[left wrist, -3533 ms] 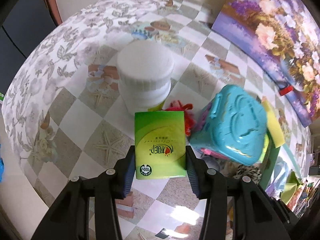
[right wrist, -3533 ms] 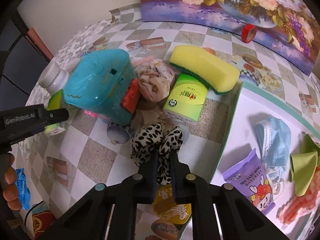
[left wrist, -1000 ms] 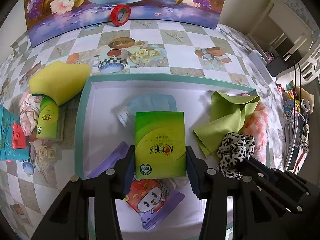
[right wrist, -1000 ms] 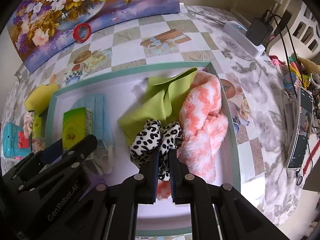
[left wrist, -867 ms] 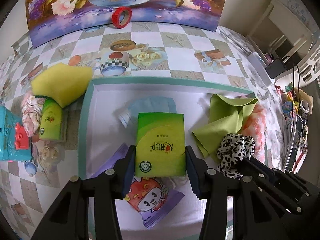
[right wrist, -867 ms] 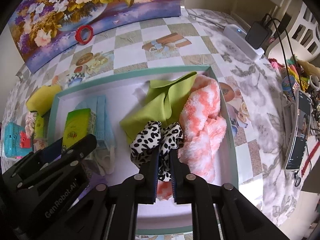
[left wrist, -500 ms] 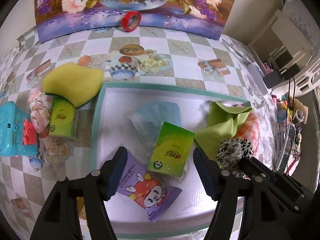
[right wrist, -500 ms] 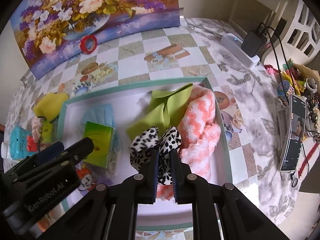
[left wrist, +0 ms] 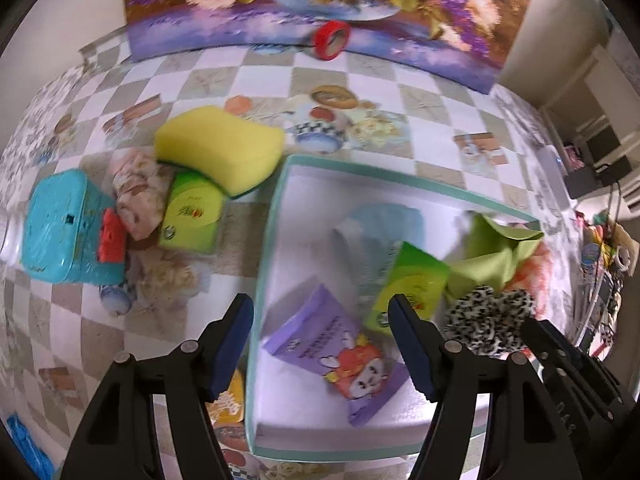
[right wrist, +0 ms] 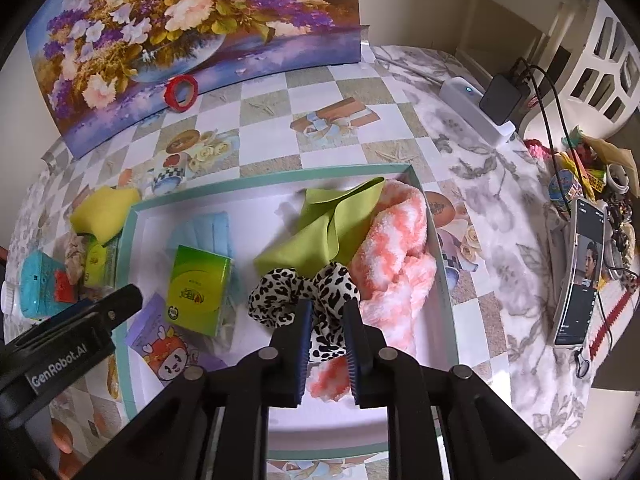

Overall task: Organize soft objects
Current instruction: 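Open the left gripper to drop the tissue pack while the right gripper releases the scrunchie, then move both grippers back toward the clutter beside the tray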

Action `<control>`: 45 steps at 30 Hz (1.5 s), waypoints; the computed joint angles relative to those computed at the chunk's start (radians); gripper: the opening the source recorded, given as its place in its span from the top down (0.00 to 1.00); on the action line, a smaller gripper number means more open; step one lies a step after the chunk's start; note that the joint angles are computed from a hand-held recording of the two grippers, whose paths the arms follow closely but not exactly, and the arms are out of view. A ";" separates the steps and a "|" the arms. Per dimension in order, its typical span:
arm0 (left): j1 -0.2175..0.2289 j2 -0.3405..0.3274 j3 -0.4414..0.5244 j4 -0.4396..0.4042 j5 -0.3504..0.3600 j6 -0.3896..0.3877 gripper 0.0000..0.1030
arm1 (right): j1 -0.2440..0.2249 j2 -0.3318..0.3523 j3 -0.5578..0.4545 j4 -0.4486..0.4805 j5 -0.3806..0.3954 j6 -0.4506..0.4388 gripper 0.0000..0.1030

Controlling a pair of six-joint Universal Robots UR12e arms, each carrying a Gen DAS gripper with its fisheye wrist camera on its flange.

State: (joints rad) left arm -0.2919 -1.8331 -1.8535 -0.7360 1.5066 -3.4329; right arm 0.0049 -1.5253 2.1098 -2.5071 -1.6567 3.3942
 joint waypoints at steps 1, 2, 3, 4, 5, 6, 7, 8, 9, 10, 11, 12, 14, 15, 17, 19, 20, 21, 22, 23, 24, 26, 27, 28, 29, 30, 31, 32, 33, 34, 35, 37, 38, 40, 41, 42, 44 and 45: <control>0.003 0.000 0.000 -0.010 0.003 -0.009 0.31 | 0.000 0.001 0.000 0.001 -0.001 0.001 0.82; 0.003 -0.001 0.000 -0.014 0.007 -0.013 0.31 | 0.000 0.001 -0.001 0.002 -0.003 0.001 0.82; 0.004 -0.001 0.000 -0.021 0.019 -0.018 0.31 | 0.001 0.002 -0.001 0.003 -0.005 0.001 0.82; 0.003 -0.001 0.000 -0.024 0.031 -0.021 0.31 | 0.002 0.003 -0.002 0.004 -0.009 0.002 0.81; 0.002 -0.002 0.000 -0.024 0.045 -0.024 0.30 | 0.003 0.004 -0.003 0.007 -0.015 0.004 0.76; 0.000 -0.002 -0.001 -0.024 0.061 -0.030 0.25 | 0.004 0.005 -0.004 0.008 -0.015 0.007 0.64; -0.002 -0.002 -0.002 -0.025 0.078 -0.036 0.12 | 0.003 0.006 -0.004 0.010 -0.012 0.009 0.58; -0.003 -0.002 -0.002 -0.024 0.089 -0.041 0.10 | 0.003 0.006 -0.003 0.009 -0.010 0.010 0.47; -0.002 -0.003 -0.002 -0.026 0.098 -0.046 0.10 | 0.002 0.006 -0.002 0.005 -0.009 0.011 0.45; -0.001 -0.003 -0.002 -0.029 0.101 -0.050 0.10 | 0.003 0.007 -0.002 0.004 -0.010 0.011 0.45; 0.001 -0.003 -0.002 -0.031 0.100 -0.054 0.10 | 0.004 0.008 -0.003 0.004 -0.013 0.011 0.45; 0.003 -0.003 -0.002 -0.035 0.101 -0.062 0.10 | 0.006 0.009 -0.004 0.006 -0.019 0.011 0.44; 0.003 -0.004 -0.001 -0.043 0.113 -0.073 0.10 | 0.009 0.012 -0.006 0.014 -0.028 0.010 0.40; 0.003 -0.006 0.001 -0.047 0.120 -0.078 0.10 | 0.010 0.014 -0.007 0.018 -0.032 0.011 0.38; 0.005 -0.007 0.003 -0.057 0.129 -0.088 0.09 | 0.014 0.017 -0.010 0.026 -0.043 0.009 0.36; 0.008 -0.007 0.002 -0.059 0.131 -0.095 0.09 | 0.018 0.019 -0.012 0.030 -0.056 0.010 0.31; 0.009 -0.007 0.002 -0.060 0.131 -0.099 0.09 | 0.020 0.020 -0.013 0.032 -0.061 0.011 0.28; 0.011 -0.006 0.001 -0.062 0.130 -0.103 0.09 | 0.021 0.021 -0.014 0.034 -0.067 0.012 0.26; 0.012 -0.005 0.000 -0.063 0.129 -0.106 0.09 | 0.022 0.022 -0.014 0.035 -0.071 0.014 0.25; 0.013 -0.004 -0.001 -0.063 0.128 -0.109 0.09 | 0.021 0.023 -0.015 0.036 -0.072 0.016 0.24; 0.014 -0.004 -0.001 -0.064 0.130 -0.112 0.09 | 0.021 0.023 -0.015 0.037 -0.072 0.018 0.21; 0.017 -0.002 -0.004 -0.063 0.130 -0.111 0.09 | 0.021 0.023 -0.015 0.038 -0.077 0.026 0.20; 0.017 -0.001 -0.004 -0.063 0.128 -0.110 0.09 | 0.020 0.023 -0.015 0.039 -0.078 0.029 0.20; 0.019 0.000 -0.005 -0.063 0.124 -0.107 0.09 | 0.019 0.022 -0.014 0.038 -0.077 0.031 0.20; 0.020 0.001 -0.007 -0.064 0.121 -0.106 0.09 | 0.018 0.021 -0.014 0.037 -0.076 0.030 0.20; 0.021 0.002 -0.007 -0.066 0.118 -0.105 0.09 | 0.019 0.021 -0.014 0.037 -0.077 0.031 0.20; 0.022 0.003 -0.008 -0.068 0.116 -0.103 0.09 | 0.019 0.021 -0.014 0.037 -0.077 0.031 0.20; 0.023 0.004 -0.009 -0.070 0.112 -0.102 0.09 | 0.020 0.021 -0.014 0.038 -0.078 0.030 0.20; 0.024 0.005 -0.009 -0.071 0.110 -0.101 0.09 | 0.021 0.020 -0.014 0.037 -0.077 0.029 0.20; 0.024 0.007 -0.011 -0.071 0.108 -0.099 0.09 | 0.022 0.020 -0.014 0.038 -0.077 0.028 0.20; 0.025 0.009 -0.012 -0.070 0.108 -0.097 0.09 | 0.023 0.019 -0.015 0.037 -0.077 0.027 0.20; 0.026 0.014 -0.015 -0.067 0.108 -0.092 0.09 | 0.026 0.018 -0.015 0.038 -0.079 0.027 0.20; 0.026 0.018 -0.018 -0.062 0.107 -0.091 0.09 | 0.028 0.017 -0.015 0.038 -0.080 0.028 0.20; 0.028 0.025 -0.024 -0.055 0.108 -0.088 0.09 | 0.033 0.016 -0.017 0.040 -0.082 0.030 0.20; 0.028 0.029 -0.029 -0.051 0.111 -0.087 0.09 | 0.035 0.016 -0.017 0.039 -0.083 0.029 0.20; 0.028 0.031 -0.030 -0.051 0.113 -0.085 0.09 | 0.038 0.015 -0.018 0.038 -0.084 0.028 0.20; 0.031 0.039 -0.036 -0.048 0.122 -0.081 0.09 | 0.044 0.015 -0.019 0.037 -0.082 0.026 0.20; 0.032 0.043 -0.040 -0.045 0.124 -0.080 0.09 | 0.046 0.015 -0.019 0.037 -0.081 0.026 0.20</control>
State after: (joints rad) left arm -0.2597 -1.7899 -1.8935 -0.7809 1.6310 -3.5128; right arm 0.0505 -1.5105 2.0905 -2.4698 -1.7374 3.4202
